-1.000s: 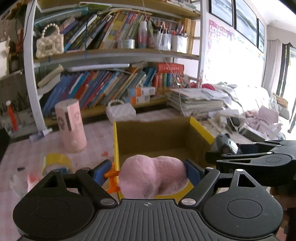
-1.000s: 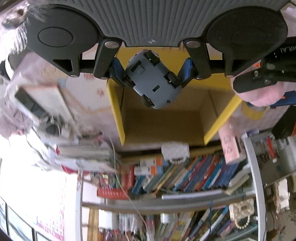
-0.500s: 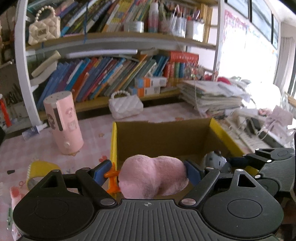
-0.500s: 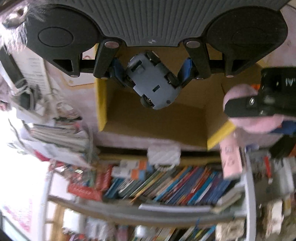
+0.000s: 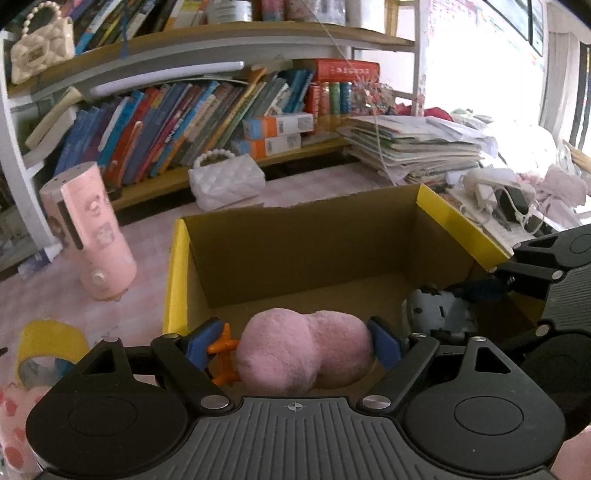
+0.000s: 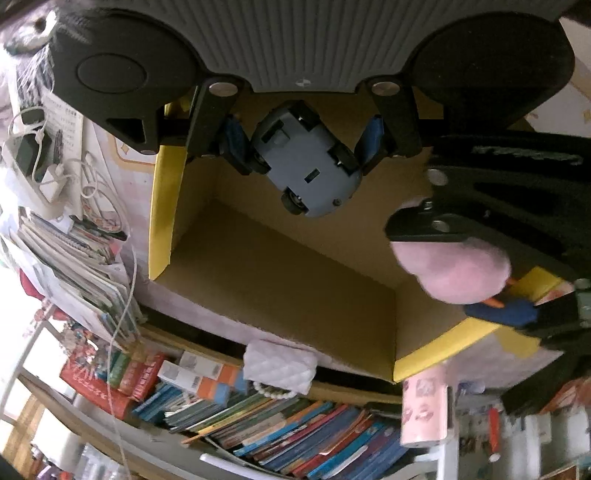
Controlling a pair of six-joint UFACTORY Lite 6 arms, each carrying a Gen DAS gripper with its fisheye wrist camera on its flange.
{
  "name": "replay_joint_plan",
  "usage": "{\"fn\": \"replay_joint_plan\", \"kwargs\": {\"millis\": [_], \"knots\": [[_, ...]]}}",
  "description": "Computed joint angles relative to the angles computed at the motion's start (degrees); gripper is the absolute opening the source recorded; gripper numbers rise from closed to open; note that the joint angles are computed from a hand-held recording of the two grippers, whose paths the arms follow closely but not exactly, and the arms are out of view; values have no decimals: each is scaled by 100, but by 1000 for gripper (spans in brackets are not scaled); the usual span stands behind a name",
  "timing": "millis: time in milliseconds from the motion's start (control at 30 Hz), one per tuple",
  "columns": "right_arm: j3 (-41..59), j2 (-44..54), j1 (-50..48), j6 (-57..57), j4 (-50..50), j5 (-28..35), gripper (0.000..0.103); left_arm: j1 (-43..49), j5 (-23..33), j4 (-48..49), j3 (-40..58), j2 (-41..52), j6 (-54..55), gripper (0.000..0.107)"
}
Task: Organize objects
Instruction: 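Lower both tools into the box and open them to release the toys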
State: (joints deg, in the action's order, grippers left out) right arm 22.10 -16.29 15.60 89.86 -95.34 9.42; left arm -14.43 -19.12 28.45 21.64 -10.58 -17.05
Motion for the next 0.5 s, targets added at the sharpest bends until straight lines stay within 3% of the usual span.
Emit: {"fn": "replay_joint_plan", "kwargs": {"millis": [167,333,500], "knots": [[-146,-254,-161,-1090,1119,54,58,-271,-4,-458,77,111,405,86],[-55,-116,-132,-974,966,121,58,-298,43,-519,123,134,386,86],[-55,-124,-120,-915,916,135,58,-439,159,-1325,45,-13,950,88]]}}
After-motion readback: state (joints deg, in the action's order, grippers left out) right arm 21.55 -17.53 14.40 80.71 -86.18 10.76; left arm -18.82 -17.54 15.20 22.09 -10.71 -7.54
